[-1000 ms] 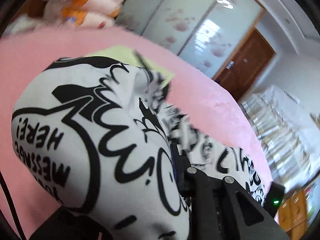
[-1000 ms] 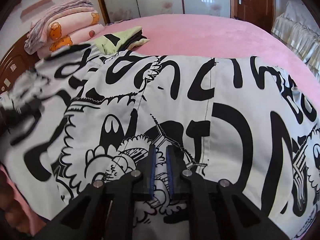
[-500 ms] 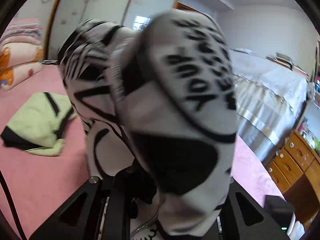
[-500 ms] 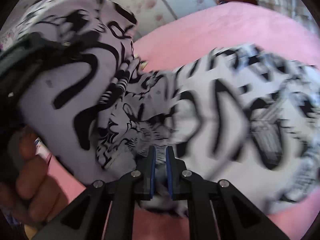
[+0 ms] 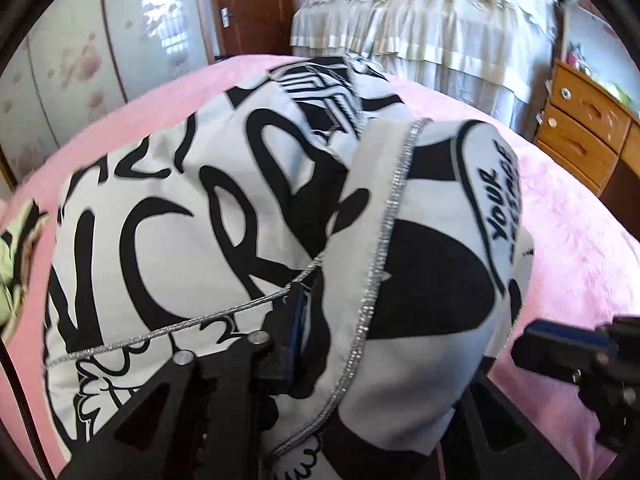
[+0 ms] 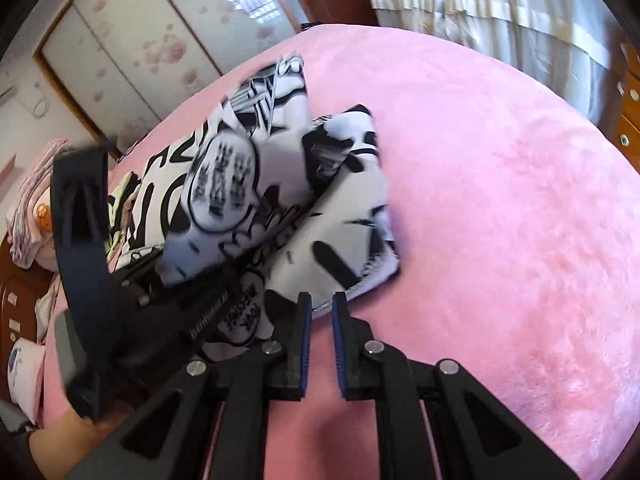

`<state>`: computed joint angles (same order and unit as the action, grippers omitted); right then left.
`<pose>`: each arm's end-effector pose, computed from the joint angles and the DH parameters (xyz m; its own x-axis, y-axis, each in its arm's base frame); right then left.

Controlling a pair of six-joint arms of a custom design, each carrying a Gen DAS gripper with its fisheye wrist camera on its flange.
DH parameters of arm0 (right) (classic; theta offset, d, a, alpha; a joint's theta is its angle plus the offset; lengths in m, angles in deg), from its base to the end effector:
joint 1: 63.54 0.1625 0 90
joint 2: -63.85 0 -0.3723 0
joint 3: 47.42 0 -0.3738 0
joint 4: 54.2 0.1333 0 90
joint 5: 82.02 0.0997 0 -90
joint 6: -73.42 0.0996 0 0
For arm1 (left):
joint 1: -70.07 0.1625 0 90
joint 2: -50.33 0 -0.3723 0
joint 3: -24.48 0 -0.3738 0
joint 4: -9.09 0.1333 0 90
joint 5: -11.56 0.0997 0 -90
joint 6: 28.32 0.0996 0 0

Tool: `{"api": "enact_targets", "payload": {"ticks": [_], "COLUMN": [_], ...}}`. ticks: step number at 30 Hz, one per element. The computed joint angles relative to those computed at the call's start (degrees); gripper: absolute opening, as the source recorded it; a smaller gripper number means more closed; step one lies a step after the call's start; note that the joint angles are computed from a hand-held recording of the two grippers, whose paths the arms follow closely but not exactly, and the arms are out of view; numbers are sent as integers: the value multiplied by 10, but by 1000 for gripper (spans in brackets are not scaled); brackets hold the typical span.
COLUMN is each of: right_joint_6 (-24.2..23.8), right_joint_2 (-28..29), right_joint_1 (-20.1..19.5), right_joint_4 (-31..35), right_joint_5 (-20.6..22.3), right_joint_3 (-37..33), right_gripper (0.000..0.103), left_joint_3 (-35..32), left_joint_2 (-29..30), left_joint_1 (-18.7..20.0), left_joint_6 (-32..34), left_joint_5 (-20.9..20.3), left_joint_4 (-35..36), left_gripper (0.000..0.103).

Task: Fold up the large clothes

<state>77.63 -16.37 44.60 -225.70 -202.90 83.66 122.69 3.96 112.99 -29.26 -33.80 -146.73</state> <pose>0.2115 -0.3817 0.2167 -0.9143 0.0414 0.4030 -0.2013 0.8168 -0.5407 -0.3022 -0.5586 0.0934 -0.6204 0.3946 -0.6778 0.7005 0.6674 -0.2527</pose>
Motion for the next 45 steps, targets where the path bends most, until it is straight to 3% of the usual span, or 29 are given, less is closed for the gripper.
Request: {"api": "enact_targets", "payload": {"ticks": [5,6,7,9,11,16,21,23,26,27,29,31,34,35,38,41,45], "right_joint_6": [0,-2,-2,-10,-16,-27,-54,-61,-45,-39,-36,-48,-120,-124,-108,-103,-58], "right_joint_2": [-31,-38,-45,-57,-63,-38,5,29,63,71,78,63,12,-1,15,15,-20], "right_joint_1": [-21,-23,-20,-14,-9,16,23,19,0,-6,-17,-18,16,18,-22,-72,-67], "right_joint_4": [18,19,18,15,14,62,118,150,214,230,244,216,64,33,43,22,92], "right_joint_5": [26,32,32,34,44,59,78,86,88,87,91,103,93,82,53,97,136], "right_joint_3": [-3,-5,-5,-12,-18,-76,-133,-160,-195,-202,-207,-188,-110,-87,-63,-37,-56], "right_gripper": [13,20,25,42,45,45,45,45,45,41,28,20,17,17,16,16,23], "left_joint_3": [1,3,-8,-4,6,53,74,80,80,77,68,59,84,89,101,128,124], "left_joint_2": [-44,-55,-56,-74,-91,-166,-230,-251,-264,-264,-256,-240,-236,-232,-201,-183,-198], "left_joint_1": [-6,-4,-5,-5,-11,-26,-32,-19,13,22,45,58,37,31,5,-23,-28], "left_joint_6": [-42,-43,-51,-63,-71,-125,-186,-218,-259,-272,-290,-290,-261,-250,-232,-217,-230], "left_joint_5": [-42,-62,-93,-137,-160,-160,-54,-17,-15,-18,-40,-70,-45,-34,43,122,101], "left_joint_4": [82,88,99,102,93,72,98,131,171,190,226,227,178,170,185,183,205], "left_gripper": [32,49,76,93,93,93,93,93,93,92,82,66,66,66,66,67,67]}}
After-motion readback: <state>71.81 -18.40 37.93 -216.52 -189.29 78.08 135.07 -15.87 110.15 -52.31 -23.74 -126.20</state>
